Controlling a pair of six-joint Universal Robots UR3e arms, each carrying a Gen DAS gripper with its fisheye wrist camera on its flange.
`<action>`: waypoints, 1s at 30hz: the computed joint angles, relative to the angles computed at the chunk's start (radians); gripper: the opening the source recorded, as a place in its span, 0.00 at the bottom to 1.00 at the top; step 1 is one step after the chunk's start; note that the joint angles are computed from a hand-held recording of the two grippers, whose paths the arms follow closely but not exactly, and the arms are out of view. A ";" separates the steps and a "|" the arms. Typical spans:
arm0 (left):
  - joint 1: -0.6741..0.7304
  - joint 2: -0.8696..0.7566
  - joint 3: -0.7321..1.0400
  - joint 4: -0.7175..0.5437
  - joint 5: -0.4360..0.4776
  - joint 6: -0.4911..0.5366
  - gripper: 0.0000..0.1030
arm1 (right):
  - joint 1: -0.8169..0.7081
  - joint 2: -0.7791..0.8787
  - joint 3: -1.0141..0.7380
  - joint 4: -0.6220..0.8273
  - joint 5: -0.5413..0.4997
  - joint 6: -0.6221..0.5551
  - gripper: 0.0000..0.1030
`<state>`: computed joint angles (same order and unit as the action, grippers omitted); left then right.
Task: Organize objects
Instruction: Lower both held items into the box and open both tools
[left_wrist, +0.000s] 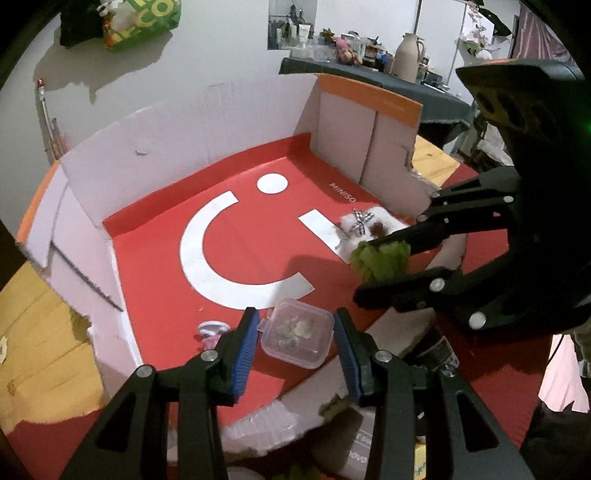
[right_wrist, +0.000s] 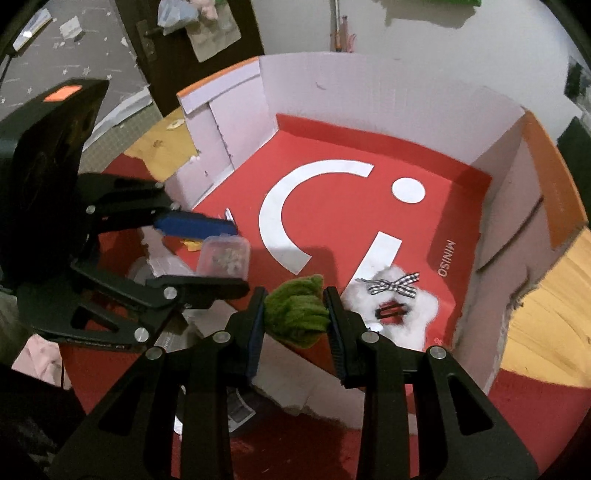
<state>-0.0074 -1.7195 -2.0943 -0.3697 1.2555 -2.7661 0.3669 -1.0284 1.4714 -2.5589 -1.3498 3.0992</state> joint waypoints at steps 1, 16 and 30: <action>0.001 -0.009 0.009 -0.010 -0.005 0.006 0.42 | 0.003 0.010 -0.017 0.017 -0.002 -0.011 0.29; 0.015 -0.048 0.071 -0.110 -0.025 0.044 0.42 | 0.003 0.068 -0.115 0.138 -0.009 -0.063 0.29; 0.011 -0.056 0.085 -0.135 -0.021 0.070 0.42 | 0.016 0.066 -0.120 0.146 -0.049 -0.086 0.29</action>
